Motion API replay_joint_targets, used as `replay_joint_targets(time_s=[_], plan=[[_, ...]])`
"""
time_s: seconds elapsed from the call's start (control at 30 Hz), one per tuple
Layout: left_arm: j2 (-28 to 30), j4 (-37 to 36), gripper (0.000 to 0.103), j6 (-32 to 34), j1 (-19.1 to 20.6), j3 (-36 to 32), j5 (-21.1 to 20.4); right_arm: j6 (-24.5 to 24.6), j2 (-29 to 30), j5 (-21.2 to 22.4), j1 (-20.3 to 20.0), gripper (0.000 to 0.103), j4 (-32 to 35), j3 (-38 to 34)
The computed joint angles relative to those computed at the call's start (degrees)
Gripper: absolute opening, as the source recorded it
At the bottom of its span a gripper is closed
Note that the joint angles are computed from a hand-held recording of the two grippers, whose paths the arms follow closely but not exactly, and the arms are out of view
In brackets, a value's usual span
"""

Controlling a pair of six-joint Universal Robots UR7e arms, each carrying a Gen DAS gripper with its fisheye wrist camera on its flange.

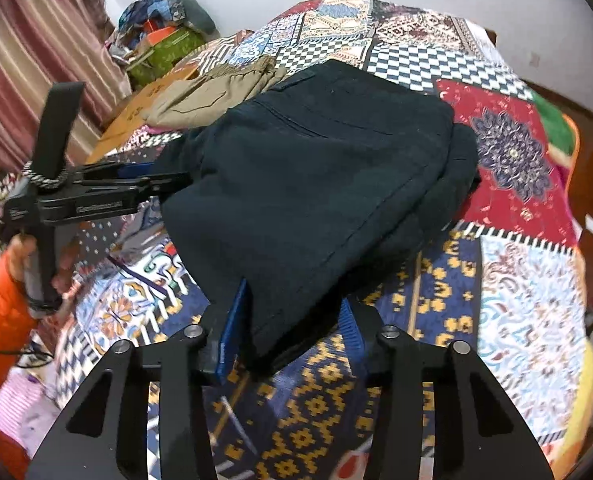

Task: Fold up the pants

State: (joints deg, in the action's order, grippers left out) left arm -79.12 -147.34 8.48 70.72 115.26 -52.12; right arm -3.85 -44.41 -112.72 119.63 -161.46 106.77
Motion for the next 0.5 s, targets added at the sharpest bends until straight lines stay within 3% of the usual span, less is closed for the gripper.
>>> replay_joint_targets(time_s=[0.37, 0.5], plan=[[-7.92, 3.41, 0.043, -8.96, -5.07, 8.42, -7.15, 0.11, -5.58, -4.07, -3.3, 0.03, -0.8, 4.69], [-9.78, 3.53, 0.043, -11.52, -7.67, 10.93, -5.53, 1.39, -7.22, -5.12, -3.93, 0.028, -0.91, 5.96]])
